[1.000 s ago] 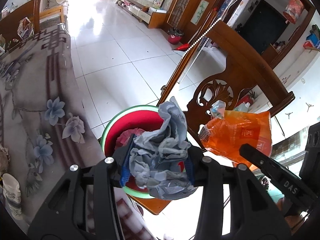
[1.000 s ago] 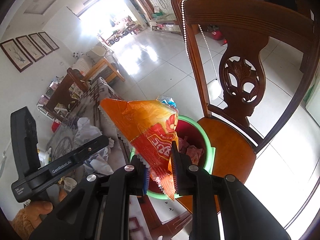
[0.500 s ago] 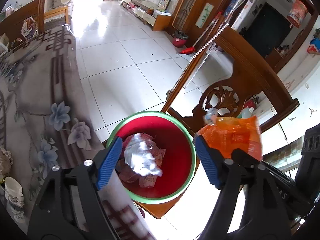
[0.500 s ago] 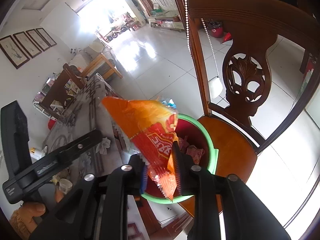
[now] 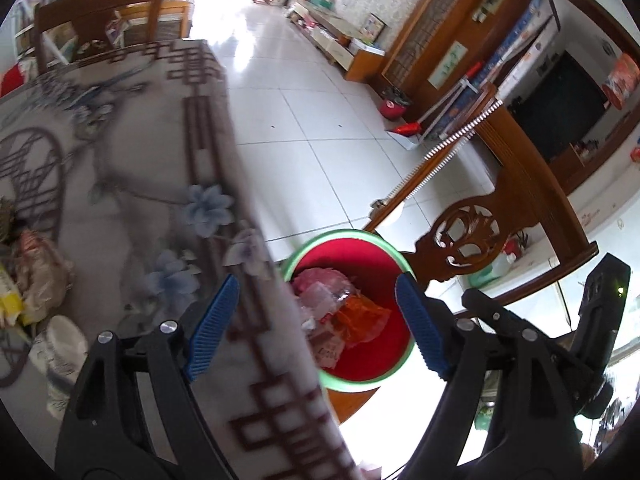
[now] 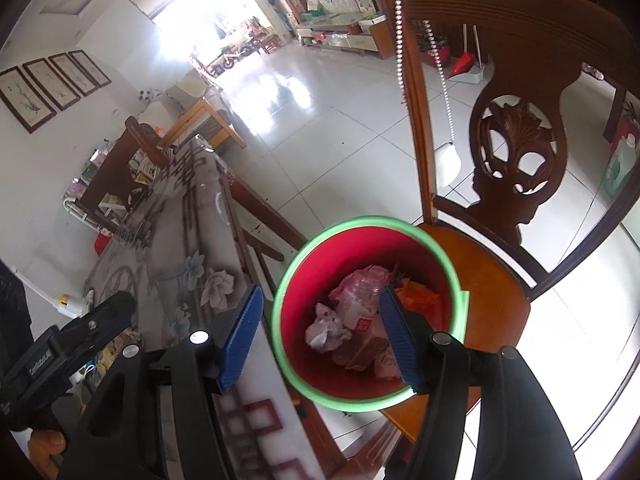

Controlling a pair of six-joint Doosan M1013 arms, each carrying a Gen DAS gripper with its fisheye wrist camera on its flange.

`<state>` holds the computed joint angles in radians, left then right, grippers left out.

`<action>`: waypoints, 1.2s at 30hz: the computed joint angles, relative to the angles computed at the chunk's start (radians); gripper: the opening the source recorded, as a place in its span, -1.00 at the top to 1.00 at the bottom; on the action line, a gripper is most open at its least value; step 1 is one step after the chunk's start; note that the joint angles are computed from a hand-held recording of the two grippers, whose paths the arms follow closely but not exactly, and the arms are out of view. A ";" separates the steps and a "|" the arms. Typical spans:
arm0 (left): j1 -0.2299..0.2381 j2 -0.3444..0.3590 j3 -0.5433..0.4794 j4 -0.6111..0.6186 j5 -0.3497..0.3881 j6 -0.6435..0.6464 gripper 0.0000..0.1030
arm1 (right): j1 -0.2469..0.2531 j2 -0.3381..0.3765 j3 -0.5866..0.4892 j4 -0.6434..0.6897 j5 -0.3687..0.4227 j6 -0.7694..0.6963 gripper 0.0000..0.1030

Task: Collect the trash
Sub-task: 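Open both tools to drop the grey cloth and orange chip bag into the bin, then grasp the yellow tissue pack with the left tool while the right tool moves toward the table trash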

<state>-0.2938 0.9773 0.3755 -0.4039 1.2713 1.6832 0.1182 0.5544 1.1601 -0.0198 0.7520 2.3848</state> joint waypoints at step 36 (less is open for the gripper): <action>0.221 -0.118 0.255 -0.082 -0.049 -0.034 -0.52 | 0.184 0.211 -0.376 0.009 0.207 -0.026 -0.21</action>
<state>-0.0725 0.8598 0.6301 -0.4863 1.2223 1.6496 0.3027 0.7655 0.7845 -0.0106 0.9595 2.3592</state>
